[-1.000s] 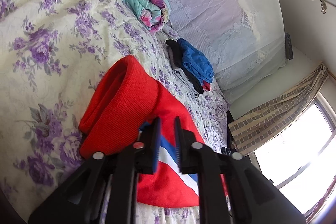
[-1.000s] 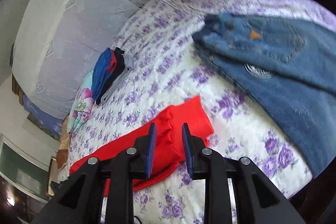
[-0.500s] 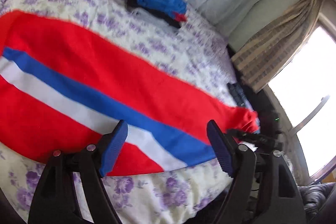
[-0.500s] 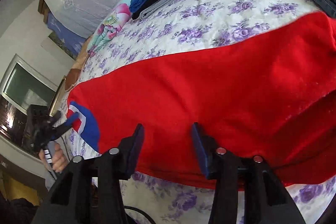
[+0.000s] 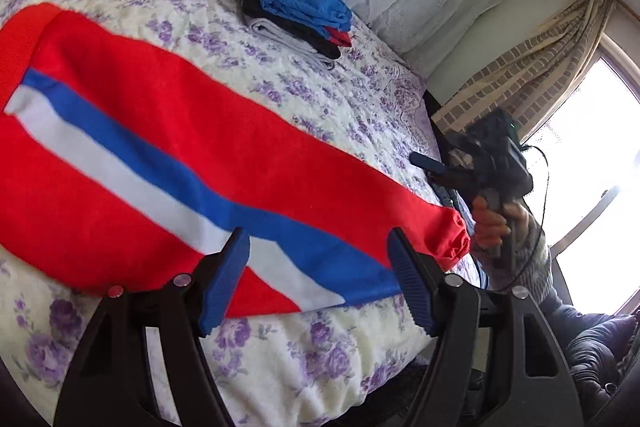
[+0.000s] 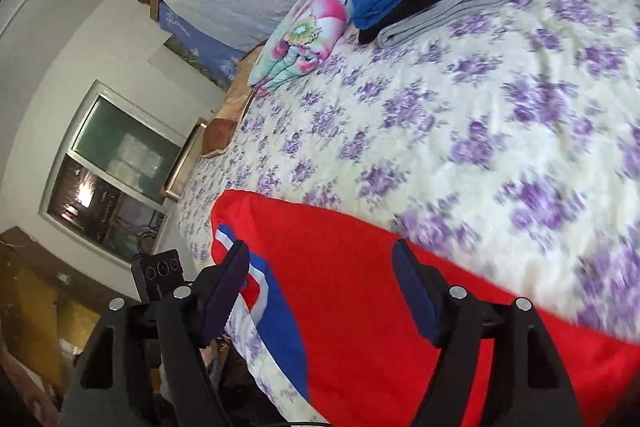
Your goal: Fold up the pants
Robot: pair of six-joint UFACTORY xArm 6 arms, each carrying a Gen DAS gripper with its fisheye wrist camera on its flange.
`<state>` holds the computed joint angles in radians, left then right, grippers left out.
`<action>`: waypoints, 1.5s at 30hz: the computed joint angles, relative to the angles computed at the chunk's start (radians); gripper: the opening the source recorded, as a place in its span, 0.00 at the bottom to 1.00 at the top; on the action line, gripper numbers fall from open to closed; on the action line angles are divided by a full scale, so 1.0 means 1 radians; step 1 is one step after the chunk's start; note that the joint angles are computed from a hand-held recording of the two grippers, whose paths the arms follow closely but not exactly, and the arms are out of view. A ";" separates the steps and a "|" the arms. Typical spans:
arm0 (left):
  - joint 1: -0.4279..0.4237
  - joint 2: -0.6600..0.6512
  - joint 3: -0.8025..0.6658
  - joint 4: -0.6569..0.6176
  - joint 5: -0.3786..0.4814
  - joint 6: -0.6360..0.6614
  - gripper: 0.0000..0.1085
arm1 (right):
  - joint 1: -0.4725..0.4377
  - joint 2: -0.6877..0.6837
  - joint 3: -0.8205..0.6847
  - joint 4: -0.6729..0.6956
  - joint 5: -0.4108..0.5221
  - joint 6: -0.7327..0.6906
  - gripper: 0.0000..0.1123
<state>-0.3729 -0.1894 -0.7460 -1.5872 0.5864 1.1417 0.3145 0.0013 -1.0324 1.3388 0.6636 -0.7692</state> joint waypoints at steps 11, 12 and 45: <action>-0.089 0.129 -0.083 0.013 -0.083 0.040 0.64 | 0.006 0.532 -0.619 -0.279 0.459 0.254 0.68; -0.082 0.128 -0.079 -0.006 -0.071 0.062 0.64 | 0.016 0.515 -0.604 -0.280 0.461 0.233 0.68; -0.102 0.118 -0.052 -0.204 -0.112 0.362 0.66 | 0.203 0.365 -0.422 -0.293 0.218 0.139 0.83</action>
